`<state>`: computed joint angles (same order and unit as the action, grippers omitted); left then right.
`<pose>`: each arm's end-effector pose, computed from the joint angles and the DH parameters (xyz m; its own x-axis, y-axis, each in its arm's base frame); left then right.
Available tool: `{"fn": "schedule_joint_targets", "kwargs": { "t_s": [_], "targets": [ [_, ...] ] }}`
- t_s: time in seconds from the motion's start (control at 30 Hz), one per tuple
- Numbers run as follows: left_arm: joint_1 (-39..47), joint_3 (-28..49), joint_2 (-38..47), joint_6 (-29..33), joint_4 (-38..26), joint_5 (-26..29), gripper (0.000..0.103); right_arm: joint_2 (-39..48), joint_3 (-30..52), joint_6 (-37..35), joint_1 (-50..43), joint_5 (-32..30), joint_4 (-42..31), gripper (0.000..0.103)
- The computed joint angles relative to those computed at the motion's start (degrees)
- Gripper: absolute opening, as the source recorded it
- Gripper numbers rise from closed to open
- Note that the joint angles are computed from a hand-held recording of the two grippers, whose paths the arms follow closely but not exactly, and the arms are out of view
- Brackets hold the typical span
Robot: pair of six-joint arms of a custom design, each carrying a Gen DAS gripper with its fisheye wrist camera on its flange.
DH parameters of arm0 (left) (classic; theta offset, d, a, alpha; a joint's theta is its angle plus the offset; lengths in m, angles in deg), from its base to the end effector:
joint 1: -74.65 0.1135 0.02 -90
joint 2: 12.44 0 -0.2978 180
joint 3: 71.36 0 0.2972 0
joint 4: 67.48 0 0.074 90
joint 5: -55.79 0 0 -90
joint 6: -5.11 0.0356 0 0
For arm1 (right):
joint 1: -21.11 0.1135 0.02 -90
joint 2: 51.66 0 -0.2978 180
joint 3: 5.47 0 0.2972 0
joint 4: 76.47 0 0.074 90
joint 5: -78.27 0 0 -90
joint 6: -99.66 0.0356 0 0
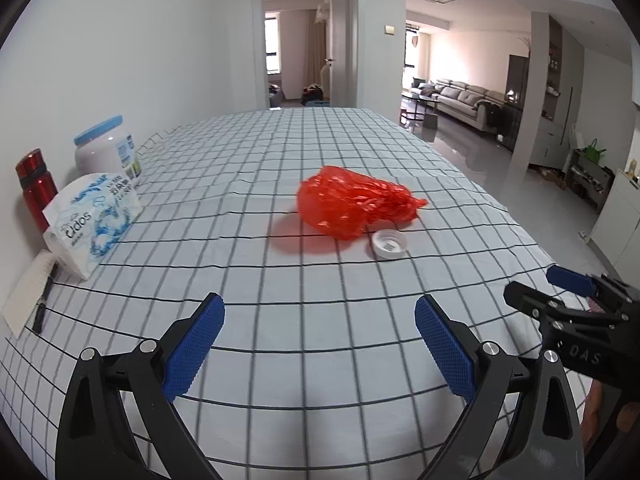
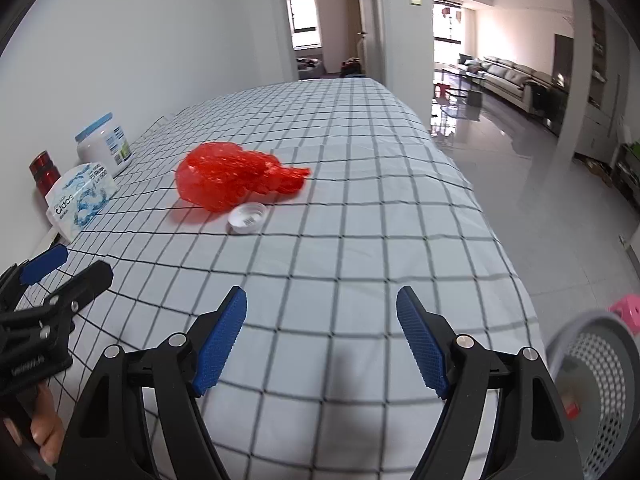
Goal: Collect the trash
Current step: 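Move both tools back toward the white bottle cap on the table, then grasp the white bottle cap with the right gripper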
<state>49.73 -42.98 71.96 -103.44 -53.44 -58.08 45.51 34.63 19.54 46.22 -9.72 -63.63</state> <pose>0.2203 -0.0865 0.0922 -0.6109 -0.0370 -0.7909 -0.0863 0.9961 0.0201 0.2697 0.1250 0.0831 -0.6911 -0.1345 -0.7101 -0.2870 0.9528 0.0988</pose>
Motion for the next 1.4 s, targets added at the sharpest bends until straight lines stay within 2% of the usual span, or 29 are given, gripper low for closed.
{"fn": "schedule_joint_targets", "kwargs": {
  "t_s": [0.3, 0.57, 1.0, 1.1, 1.23, 1.4],
  "targets": [
    [5.73, -0.80, 1.91, 0.51, 2.38, 0.96, 0.094, 11.15, 14.45, -3.25, 3.95, 0.24, -5.96, 0.074],
    [7.39, -0.71, 2.92, 0.38, 3.05, 1.28, 0.094, 20.03, 26.19, -2.79, 4.71, -0.93, -13.43, 0.074],
    [7.83, -0.37, 3.97, -0.11, 2.72, 3.13, 0.094, 27.66, 36.98, -1.15, 6.11, 2.61, -19.75, 0.073],
    [7.77, -0.42, 3.97, -0.04, 2.84, 3.17, 0.094, 27.87, 37.11, -2.41, 7.15, 3.65, -19.18, 0.062],
    [7.45, -0.17, 4.37, 0.09, 2.71, 3.03, 0.094, 27.65, 36.28, -3.42, 7.68, 3.18, -17.47, 0.040],
    [7.60, -0.18, 4.30, 0.21, 2.76, 3.36, 0.094, 25.19, 31.81, -1.87, 5.57, -1.35, -14.31, 0.039]
  ]
}}
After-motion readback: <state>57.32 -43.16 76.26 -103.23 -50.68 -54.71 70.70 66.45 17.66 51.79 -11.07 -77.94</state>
